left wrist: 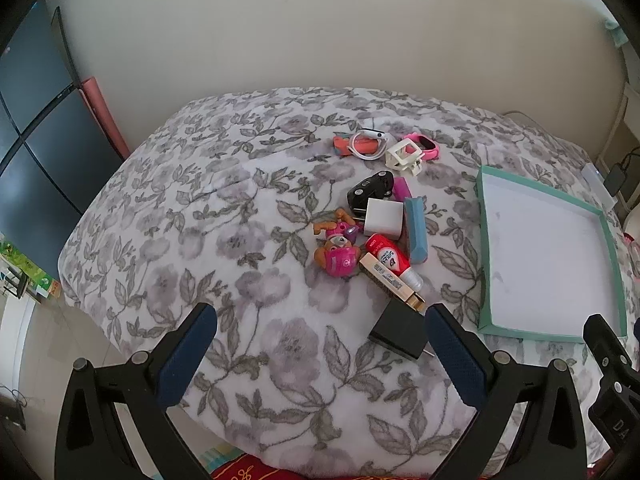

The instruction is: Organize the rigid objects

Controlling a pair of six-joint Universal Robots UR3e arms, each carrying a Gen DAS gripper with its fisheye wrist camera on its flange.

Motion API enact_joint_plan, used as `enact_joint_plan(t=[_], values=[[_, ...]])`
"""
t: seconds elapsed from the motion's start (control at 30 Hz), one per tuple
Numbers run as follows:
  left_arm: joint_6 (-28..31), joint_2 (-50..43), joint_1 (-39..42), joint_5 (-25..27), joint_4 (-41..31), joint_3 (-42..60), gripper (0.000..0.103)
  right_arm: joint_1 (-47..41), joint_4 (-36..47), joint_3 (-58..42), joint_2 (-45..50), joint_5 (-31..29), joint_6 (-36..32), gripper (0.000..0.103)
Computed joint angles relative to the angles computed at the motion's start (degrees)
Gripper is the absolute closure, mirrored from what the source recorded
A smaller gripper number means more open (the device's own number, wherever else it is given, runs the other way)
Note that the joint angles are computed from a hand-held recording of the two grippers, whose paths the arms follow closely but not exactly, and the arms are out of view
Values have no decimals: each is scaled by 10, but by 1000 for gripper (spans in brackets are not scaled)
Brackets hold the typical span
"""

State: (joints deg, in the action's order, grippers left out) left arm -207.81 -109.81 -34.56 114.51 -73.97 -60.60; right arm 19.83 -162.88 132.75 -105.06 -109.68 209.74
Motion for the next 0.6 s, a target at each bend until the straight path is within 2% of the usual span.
enact_joint_plan(t=[0.6], values=[[1, -2, -1, 3, 0, 2, 0, 1, 2, -2, 1, -1, 1, 0]])
